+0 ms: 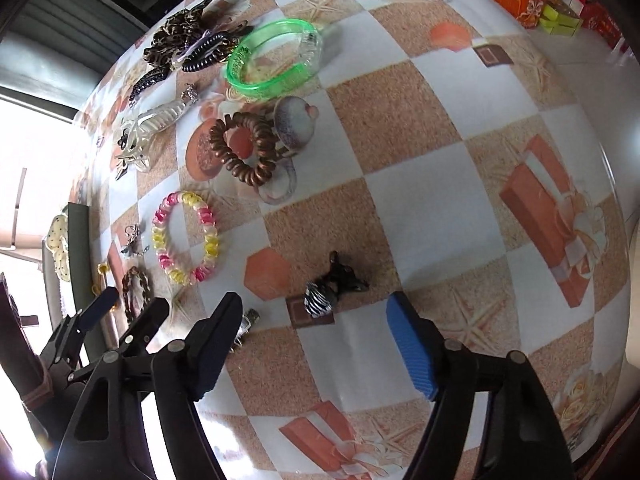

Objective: Organize jewelry
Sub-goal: 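Grasp the braided brown bracelet with the left gripper while the right grasps a black clip, then carry the braided bracelet and black clip toward the white tray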

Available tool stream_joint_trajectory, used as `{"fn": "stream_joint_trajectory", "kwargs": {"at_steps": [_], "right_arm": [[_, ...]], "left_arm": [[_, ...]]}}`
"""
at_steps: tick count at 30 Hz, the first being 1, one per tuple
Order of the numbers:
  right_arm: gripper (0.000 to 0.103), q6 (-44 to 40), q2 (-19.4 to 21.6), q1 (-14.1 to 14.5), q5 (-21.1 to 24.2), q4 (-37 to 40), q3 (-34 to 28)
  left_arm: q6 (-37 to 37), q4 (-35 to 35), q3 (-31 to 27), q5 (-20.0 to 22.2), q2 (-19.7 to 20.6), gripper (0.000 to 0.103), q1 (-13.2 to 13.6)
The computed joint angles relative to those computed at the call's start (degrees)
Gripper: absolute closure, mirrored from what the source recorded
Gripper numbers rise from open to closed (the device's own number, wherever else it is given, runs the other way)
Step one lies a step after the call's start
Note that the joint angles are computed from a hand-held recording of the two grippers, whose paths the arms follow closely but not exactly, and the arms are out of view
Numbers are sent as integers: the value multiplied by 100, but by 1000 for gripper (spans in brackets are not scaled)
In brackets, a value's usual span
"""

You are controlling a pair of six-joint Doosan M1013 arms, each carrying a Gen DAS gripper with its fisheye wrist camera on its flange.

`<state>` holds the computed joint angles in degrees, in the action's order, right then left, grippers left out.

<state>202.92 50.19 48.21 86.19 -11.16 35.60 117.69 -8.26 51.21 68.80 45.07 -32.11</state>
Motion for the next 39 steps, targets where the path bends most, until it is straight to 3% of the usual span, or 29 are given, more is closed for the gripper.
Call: {"fn": "stream_joint_trajectory", "kwargs": {"at_steps": [3,7,10,15,29,34,39], "right_arm": [[38,-151,186,-20,360,-2,-352],[54,-373,434,-34,839,-8,-820],[69,-416,463,-28,956,-42,-864],[69,-452,467,-2,956,-92,-878],[69,-431,214,107,716,-174,-557],[69,-734,296,99,843,-280,-865],[69,-1341,660,43,1190,-397,-1722]], "left_arm": [[-14,-22,-19,27,11,19,4],[91,-141,20,35,-14,28,12],[167,-199,59,29,-48,46,6],[114,-251,54,88,-64,88,10],[-21,-843,197,165,-284,89,211],[-170,-1025,219,44,-391,89,309],[-408,-1158,200,-129,-458,89,444]]}}
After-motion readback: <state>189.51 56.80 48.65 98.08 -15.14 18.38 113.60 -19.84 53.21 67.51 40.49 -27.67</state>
